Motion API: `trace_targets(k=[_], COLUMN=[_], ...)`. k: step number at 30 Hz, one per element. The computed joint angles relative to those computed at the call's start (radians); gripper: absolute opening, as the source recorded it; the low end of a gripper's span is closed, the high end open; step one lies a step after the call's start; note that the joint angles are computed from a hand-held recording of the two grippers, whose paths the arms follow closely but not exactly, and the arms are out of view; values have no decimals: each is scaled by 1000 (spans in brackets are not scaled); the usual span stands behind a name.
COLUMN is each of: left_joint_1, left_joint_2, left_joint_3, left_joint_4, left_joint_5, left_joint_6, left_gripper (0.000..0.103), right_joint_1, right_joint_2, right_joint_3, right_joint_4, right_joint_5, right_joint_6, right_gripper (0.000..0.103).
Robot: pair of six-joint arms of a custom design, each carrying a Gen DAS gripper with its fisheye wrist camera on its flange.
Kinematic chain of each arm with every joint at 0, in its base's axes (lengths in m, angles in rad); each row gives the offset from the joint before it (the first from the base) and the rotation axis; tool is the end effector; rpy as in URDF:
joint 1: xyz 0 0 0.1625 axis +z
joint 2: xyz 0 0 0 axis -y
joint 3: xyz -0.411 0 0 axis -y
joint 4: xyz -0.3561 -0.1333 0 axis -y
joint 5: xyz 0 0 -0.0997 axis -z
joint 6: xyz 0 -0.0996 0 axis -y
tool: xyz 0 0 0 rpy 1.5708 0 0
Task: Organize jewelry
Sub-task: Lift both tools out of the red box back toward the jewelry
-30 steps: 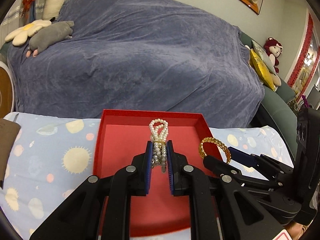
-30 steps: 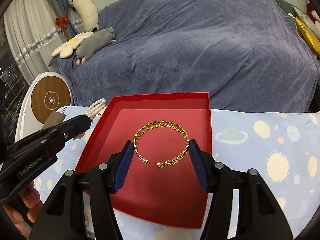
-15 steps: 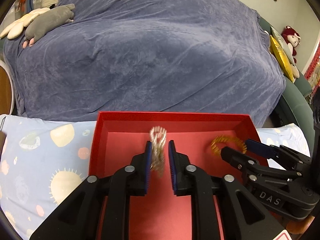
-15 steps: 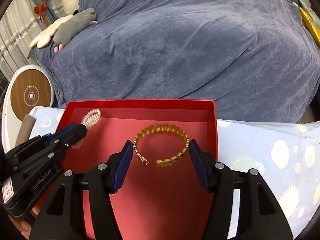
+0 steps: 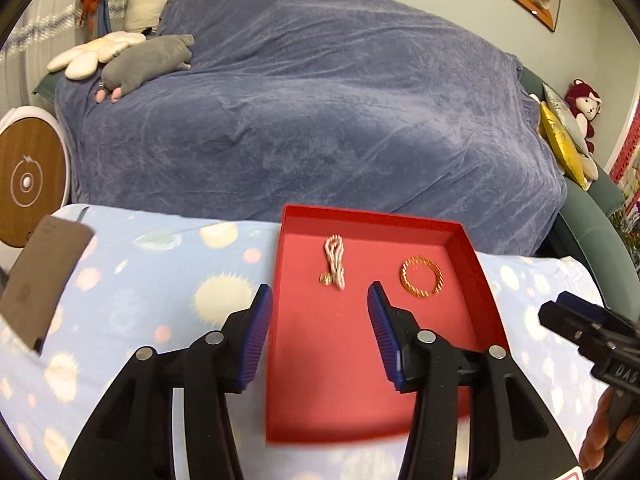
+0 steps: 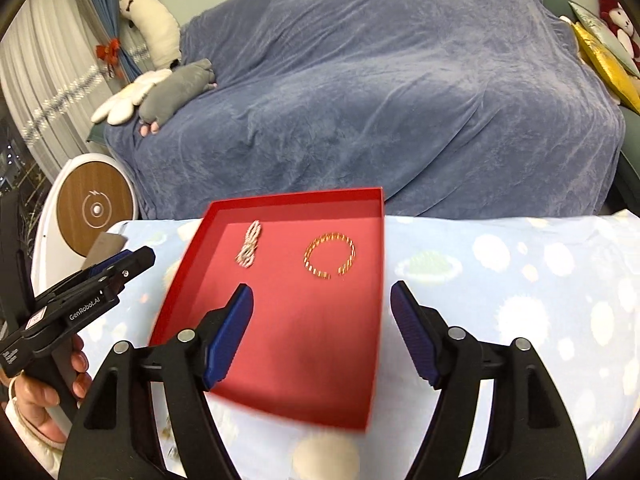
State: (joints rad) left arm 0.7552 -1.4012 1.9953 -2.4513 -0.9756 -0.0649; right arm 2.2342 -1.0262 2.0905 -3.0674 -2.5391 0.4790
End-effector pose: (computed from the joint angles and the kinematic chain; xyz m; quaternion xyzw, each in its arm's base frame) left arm -0.2223 -0.4691 0.3173 0.3080 0.8957 -0.2471 0.2044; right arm 0.3482 -0.3623 0.1932 -0.0198 -0.8700 0.4055 0.2798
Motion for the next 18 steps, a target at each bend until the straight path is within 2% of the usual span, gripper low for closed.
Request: trace_targets(k=[3,5,11,14,18], left_joint_1=[-38,-60,-134,-167,-175], left_joint_2=[-119,-192,-381,-451,-499], left_joint_3=[70,113,240,288,341], left_joint_4=[72,125,298,385,426], left_joint_5=[7,12,43,47,31], left_joint_6=[-49,-90,-225,-289,-387], left_gripper=[52,53,53,53,53], right_joint_1=[84,137,235,262,265], right_joint_2=[-28,-45,-62,-48,-20], right_joint_3=[52,89,184,209,231], right_joint_4=[46,101,241,297,321], right_joint_5=[-47,-70,-51,-35,-19], right_joint_6=[94,189,448,523,560], right_gripper=[69,70,70,70,70])
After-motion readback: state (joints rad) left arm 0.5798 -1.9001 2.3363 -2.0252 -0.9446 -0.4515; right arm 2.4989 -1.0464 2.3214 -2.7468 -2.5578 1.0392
